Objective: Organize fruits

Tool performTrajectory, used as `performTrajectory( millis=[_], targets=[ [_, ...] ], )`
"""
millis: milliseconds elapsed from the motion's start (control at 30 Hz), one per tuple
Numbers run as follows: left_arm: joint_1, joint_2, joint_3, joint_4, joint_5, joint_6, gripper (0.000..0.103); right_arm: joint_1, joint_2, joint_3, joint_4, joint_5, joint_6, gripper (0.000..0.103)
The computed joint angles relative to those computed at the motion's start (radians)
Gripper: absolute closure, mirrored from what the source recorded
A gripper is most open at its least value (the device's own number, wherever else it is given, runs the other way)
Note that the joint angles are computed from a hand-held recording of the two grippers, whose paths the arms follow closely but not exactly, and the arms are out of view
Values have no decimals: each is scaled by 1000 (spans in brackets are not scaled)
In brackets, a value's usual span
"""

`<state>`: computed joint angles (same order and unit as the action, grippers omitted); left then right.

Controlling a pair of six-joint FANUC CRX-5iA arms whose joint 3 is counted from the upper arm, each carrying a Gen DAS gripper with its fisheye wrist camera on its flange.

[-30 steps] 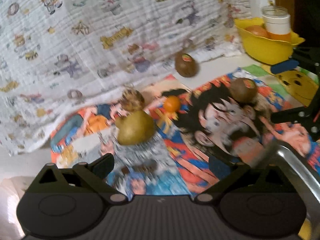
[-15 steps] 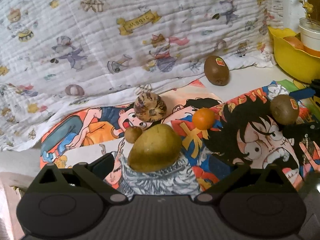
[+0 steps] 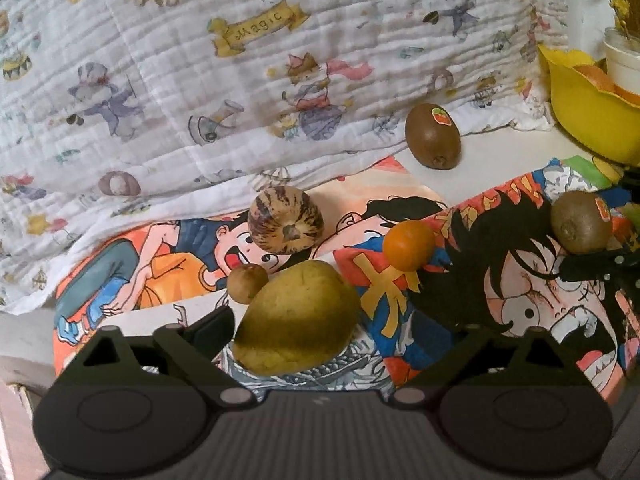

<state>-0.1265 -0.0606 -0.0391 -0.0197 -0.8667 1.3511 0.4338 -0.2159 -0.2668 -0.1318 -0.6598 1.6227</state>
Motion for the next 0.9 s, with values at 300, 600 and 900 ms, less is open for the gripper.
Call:
performTrajectory(
  millis=[300,600,900],
  targets=[
    [6,-4,-7,-28,22,37,23,-12,11,29,-94,-15,84,33],
    [-21,2,1,-124,37,71,34,-6,20,56,-188,-37,196,33],
    [-53,2,12,-183,33,114,37,15,15,49,-185,-24,203,34]
  ],
)
